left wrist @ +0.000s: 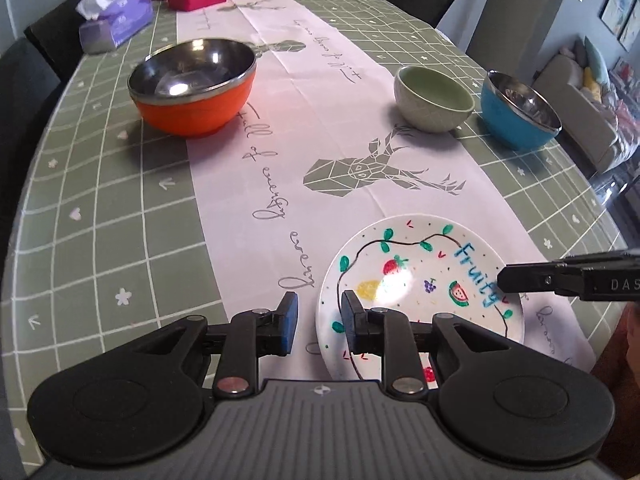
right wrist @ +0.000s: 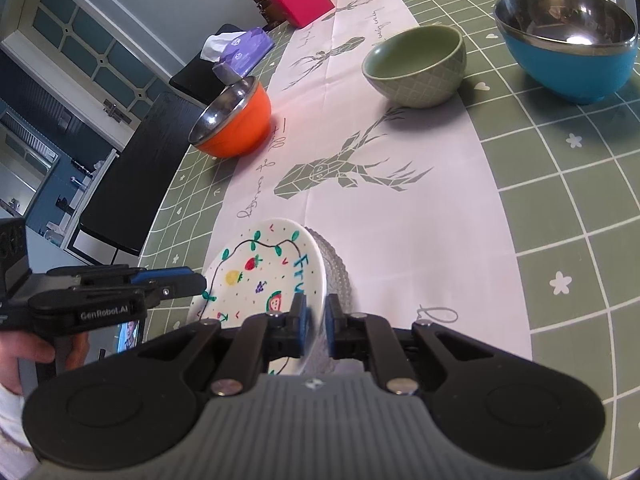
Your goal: Organize plates and bowls
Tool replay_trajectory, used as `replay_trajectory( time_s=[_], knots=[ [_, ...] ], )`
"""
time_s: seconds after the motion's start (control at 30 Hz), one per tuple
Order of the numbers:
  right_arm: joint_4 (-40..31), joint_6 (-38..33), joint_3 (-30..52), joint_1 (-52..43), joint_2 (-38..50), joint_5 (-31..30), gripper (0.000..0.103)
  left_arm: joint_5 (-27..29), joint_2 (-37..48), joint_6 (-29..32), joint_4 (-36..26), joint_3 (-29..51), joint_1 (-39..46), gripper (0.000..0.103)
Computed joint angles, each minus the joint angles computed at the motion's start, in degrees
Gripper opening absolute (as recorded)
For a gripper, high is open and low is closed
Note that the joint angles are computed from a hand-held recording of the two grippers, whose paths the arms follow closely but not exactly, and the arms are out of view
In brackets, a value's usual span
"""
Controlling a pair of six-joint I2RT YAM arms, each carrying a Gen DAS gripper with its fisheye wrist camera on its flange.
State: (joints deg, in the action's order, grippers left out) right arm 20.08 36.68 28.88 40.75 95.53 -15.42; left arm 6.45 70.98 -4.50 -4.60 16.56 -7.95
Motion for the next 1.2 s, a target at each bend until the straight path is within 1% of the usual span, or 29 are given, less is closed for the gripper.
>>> replay_trajectory(
  time_s=[0.1,0.13,0.2,0.27,0.3,0.33,0.5,0.7,0.73,0.77,0.8,0.93,1.07,1.1,1.2],
  knots=[
    [0.2,-0.3,-0.8,-0.2,-1.4,0.9,0.014,3.1,0.8,0.5,-0.2,0.0,2.1,0.028],
    [0.4,-0.3,-1.1,-0.3,-1.9,1.0,0.015,3.4,0.9,0.6,-0.1,-0.1,2.3,0.03],
    [0.5,-0.3,-1.3,-0.8,-2.5,0.8,0.016,4.2,1.6,0.3,-0.2,0.0,3.0,0.036],
    [-0.2,-0.3,-1.1,-1.0,-2.4,0.8,0.02,5.9,2.4,0.2,-0.5,0.3,4.3,0.037],
    [-0.8,-0.3,-0.8,-1.0,-2.1,0.8,0.029,7.0,2.7,0.2,-0.7,0.4,5.0,0.038],
    [-1.2,-0.2,-0.6,-1.1,-1.7,0.6,0.033,7.9,3.1,0.0,-0.9,0.5,5.6,0.038],
    [-1.3,1.1,-0.1,-1.4,0.7,-3.0,0.033,7.7,3.2,-1.5,-0.8,0.1,5.2,0.038],
    [-2.3,0.7,0.6,-0.4,1.7,-3.0,0.032,8.9,3.7,-2.4,-0.2,-0.1,5.8,0.038],
    [-2.2,0.8,0.5,-0.4,1.8,-3.1,0.031,9.0,3.9,-2.8,0.2,-0.2,5.5,0.036],
    [-2.2,0.7,0.6,-0.2,1.8,-2.8,0.03,9.6,4.1,-2.8,0.4,-0.2,5.5,0.03],
    [-2.4,0.5,0.7,0.0,1.8,-2.4,0.03,9.4,4.0,-3.0,0.5,-0.1,5.2,0.028],
    [-2.8,0.1,0.8,0.4,1.6,-1.6,0.029,6.4,3.1,-4.8,0.9,-0.4,2.4,0.028],
    [-3.7,-0.6,1.2,1.1,1.5,-0.7,0.028,2.1,2.7,-7.4,2.8,-1.2,-1.2,0.028],
    [-4.1,-1.0,1.4,1.3,1.5,-0.1,0.026,1.1,2.5,-7.8,3.0,-1.3,-2.1,0.028],
    [-3.9,-0.7,1.2,1.1,1.5,-0.4,0.024,-0.6,2.4,-8.3,3.2,-1.3,-3.4,0.028]
  ],
)
